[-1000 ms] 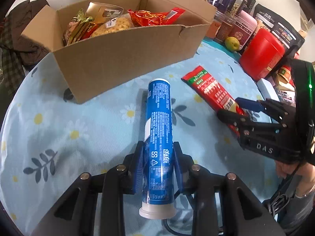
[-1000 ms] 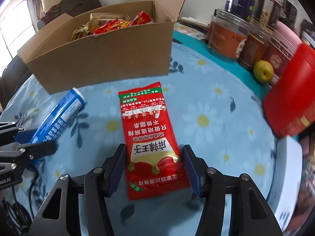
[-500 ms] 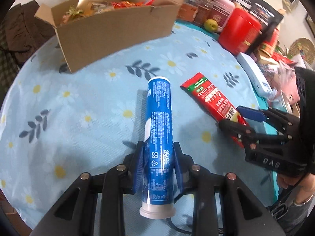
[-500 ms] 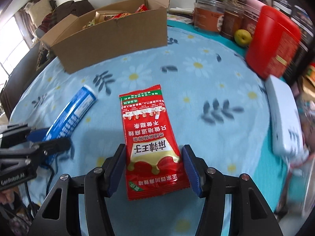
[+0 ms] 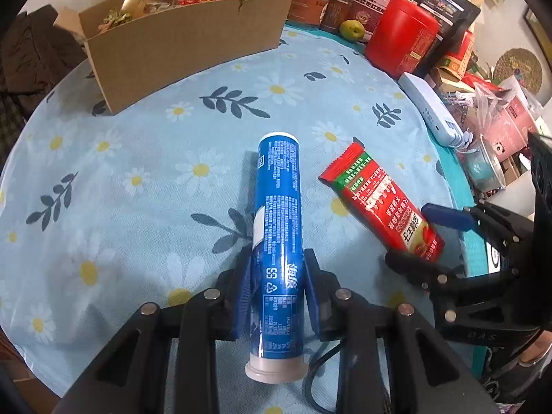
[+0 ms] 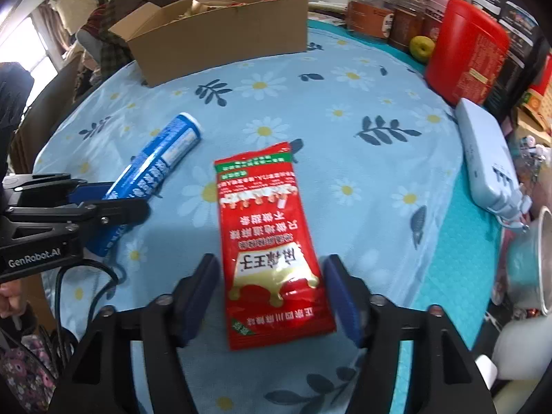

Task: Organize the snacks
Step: 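Lift the tube and packet off the table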

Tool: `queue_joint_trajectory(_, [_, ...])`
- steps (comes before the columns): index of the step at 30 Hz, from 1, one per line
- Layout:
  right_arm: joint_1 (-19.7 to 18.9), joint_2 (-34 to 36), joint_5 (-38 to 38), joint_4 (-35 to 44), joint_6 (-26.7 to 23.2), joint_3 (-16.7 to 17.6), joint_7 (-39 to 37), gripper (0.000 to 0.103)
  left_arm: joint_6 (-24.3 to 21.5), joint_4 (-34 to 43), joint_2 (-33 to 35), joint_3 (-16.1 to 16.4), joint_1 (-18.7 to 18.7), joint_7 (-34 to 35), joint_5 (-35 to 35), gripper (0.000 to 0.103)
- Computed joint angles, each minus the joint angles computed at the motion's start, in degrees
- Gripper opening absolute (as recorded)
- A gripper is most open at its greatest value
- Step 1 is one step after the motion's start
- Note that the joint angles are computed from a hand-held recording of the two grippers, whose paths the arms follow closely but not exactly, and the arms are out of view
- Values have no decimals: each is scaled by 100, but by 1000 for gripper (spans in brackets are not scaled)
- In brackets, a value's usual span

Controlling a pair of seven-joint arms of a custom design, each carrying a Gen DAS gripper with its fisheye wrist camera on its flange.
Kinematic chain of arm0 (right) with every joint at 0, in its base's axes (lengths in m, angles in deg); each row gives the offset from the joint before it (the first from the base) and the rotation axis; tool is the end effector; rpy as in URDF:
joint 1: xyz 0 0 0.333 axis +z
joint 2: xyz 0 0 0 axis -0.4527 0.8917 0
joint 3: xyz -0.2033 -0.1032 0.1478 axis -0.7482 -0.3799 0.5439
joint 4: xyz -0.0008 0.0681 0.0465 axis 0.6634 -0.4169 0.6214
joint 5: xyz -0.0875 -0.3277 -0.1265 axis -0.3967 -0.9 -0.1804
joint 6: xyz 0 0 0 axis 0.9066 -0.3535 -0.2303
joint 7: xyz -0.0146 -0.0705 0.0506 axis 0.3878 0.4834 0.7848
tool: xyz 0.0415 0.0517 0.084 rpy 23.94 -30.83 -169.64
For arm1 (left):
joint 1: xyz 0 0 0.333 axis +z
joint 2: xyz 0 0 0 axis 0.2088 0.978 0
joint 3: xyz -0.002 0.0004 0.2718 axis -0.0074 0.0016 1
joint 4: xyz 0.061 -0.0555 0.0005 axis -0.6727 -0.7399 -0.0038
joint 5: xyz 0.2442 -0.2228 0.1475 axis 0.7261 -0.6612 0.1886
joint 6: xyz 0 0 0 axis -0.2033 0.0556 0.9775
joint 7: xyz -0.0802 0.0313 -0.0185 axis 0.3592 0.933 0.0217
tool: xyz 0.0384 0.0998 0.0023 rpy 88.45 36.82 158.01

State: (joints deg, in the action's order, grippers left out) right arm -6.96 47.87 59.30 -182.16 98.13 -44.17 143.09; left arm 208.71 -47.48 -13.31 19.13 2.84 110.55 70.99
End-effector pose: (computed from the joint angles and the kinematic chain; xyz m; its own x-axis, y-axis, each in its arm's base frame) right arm 0.4735 0.2075 0.4770 0.3948 -0.9160 -0.0714 -0.8406 -0.3287 -0.4306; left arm 0.4660 -0.1782 0.4937 -0.1808 -0.9622 0.2036 -0.9082 0.0839 -0.4100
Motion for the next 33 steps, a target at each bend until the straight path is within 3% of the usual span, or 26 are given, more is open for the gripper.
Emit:
queue_joint_trajectory(4, [-6, 185, 55, 153, 55, 6, -31, 86, 93, -14, 17, -22, 12, -26, 94, 28])
queue_joint_trajectory(8, [-49, 321, -416, 206, 223, 98, 158, 87, 197, 3, 68, -86, 33, -134, 310, 28])
queue_joint_trajectory(12, [-28, 302, -249, 126, 346, 70, -8, 93, 230, 73, 149, -147, 48, -316, 606, 28])
queue_joint_trajectory(20, [-7, 199, -308, -71, 556, 65, -108, 93, 179, 360, 420, -207, 34, -639, 1164, 29])
queue_joint_trajectory(23, [-17, 140, -462, -173, 672, 80, -58, 87, 226, 378, 458, -208, 14, -721, 1325, 29])
queue_joint_trajectory(28, [35, -38, -371, -424, 984, 26, -130, 53, 442, 245, 400, -124, -20, -680, 1060, 29])
queue_joint_trajectory(33, [51, -65, -325, -461, 1050, -6, -46, 46, 504, 164, 332, -126, -16, -696, 1003, 28])
